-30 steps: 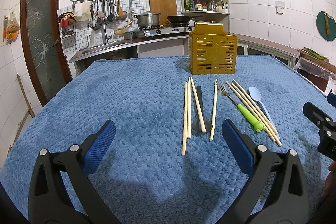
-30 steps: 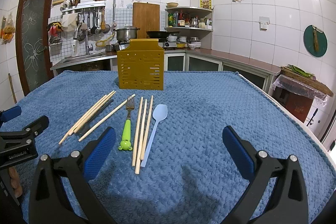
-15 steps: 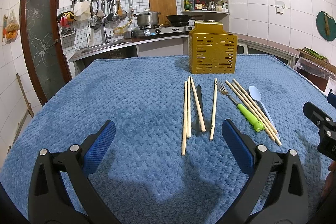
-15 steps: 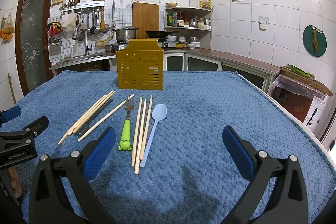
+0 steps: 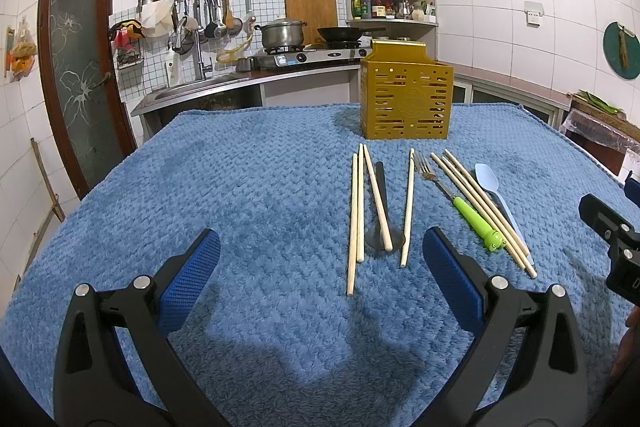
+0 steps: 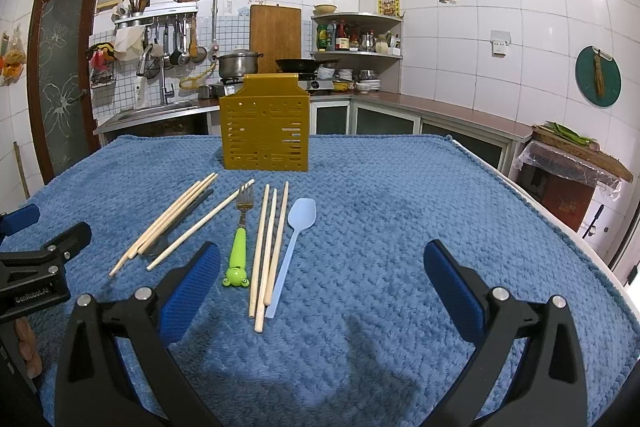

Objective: Organize utensils

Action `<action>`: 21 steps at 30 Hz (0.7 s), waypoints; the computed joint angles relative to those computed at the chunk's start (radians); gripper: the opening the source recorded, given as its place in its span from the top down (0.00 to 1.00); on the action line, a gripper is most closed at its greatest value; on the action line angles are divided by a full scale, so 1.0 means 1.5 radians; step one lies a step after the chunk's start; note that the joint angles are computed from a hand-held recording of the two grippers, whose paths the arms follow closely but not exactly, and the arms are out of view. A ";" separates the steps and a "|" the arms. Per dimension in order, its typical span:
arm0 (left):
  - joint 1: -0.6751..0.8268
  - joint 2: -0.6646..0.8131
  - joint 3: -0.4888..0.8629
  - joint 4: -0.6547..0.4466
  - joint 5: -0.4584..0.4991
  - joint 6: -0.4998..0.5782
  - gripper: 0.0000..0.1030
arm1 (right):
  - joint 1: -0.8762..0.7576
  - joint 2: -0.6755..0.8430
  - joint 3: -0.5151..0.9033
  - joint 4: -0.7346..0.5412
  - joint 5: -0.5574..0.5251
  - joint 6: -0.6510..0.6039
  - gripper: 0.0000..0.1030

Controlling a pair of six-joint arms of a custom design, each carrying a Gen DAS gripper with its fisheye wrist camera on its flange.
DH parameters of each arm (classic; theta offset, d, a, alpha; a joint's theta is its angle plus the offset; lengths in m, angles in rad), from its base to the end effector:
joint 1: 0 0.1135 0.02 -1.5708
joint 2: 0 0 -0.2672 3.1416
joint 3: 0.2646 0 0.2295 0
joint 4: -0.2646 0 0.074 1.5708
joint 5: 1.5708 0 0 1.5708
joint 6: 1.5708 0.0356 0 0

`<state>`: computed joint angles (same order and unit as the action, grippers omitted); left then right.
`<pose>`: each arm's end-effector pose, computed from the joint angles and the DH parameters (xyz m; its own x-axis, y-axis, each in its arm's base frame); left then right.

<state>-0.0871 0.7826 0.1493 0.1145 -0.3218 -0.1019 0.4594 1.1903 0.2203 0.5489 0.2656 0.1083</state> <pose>0.1387 -0.0008 0.1658 -0.4720 -0.0556 -0.8799 -0.2403 0.9683 0.0677 0.1784 0.0778 0.1685 -0.3873 -0.0752 -0.9189 -0.1723 0.9850 -0.0080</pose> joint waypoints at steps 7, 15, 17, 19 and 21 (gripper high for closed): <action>0.020 0.028 0.001 0.019 0.015 0.001 0.05 | -0.003 -0.002 0.004 -0.009 -0.005 0.002 0.04; 0.092 0.098 0.084 -0.032 0.089 0.009 0.05 | -0.051 0.035 0.101 -0.097 -0.090 -0.018 0.04; 0.116 0.138 0.120 -0.035 0.116 0.020 0.05 | -0.059 0.063 0.138 -0.115 -0.094 -0.019 0.04; 0.131 0.175 0.154 -0.041 0.135 0.029 0.05 | -0.066 0.103 0.179 -0.130 -0.102 -0.022 0.04; 0.155 0.221 0.196 -0.051 0.174 0.036 0.05 | -0.066 0.136 0.219 -0.156 -0.100 -0.029 0.04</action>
